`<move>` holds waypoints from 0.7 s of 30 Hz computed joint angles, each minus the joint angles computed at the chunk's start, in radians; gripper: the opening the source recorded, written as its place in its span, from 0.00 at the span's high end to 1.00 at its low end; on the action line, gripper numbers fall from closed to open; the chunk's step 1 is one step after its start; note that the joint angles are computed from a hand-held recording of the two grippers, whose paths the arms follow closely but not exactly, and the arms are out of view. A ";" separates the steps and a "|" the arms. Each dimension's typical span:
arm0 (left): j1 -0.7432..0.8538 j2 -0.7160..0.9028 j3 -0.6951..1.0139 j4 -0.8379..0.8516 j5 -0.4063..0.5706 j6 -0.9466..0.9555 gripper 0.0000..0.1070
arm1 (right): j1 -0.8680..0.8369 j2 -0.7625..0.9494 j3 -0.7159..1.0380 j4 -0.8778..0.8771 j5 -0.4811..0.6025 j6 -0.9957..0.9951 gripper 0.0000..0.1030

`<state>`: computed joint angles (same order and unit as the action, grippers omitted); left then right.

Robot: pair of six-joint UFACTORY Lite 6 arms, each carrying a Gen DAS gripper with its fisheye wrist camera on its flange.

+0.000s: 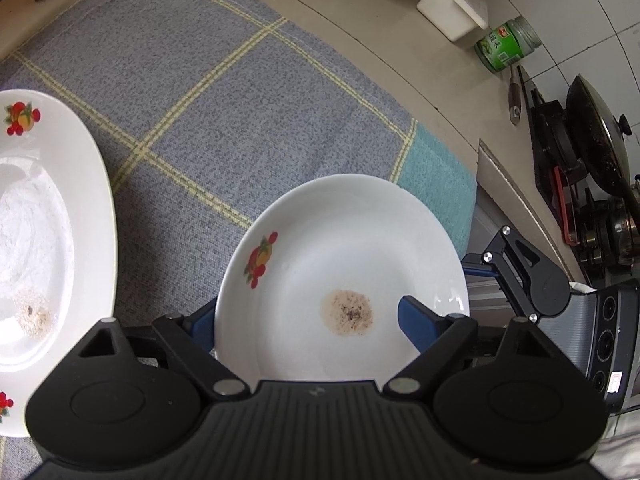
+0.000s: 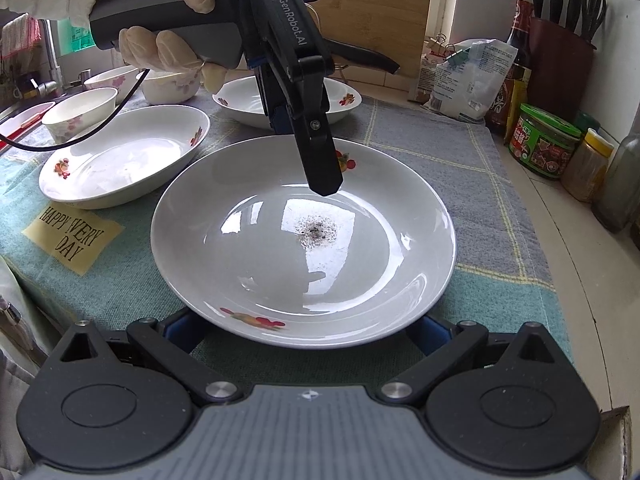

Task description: Organize plates and bowls

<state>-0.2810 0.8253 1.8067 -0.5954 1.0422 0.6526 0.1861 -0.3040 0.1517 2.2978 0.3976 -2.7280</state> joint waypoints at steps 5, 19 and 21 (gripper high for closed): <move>-0.010 0.014 0.025 0.015 0.005 -0.035 0.17 | -0.001 0.005 0.020 -0.067 -0.024 0.061 0.00; -0.028 -0.032 -0.033 0.017 -0.034 0.009 0.17 | 0.028 -0.036 0.023 -0.090 -0.093 0.113 0.00; -0.028 -0.030 -0.033 0.021 -0.037 0.002 0.17 | 0.032 -0.037 0.028 -0.103 -0.100 0.127 0.00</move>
<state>-0.3093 0.7955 1.7738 -0.5740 1.0050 0.6551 0.2178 -0.3408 0.1801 2.1946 0.2972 -2.6011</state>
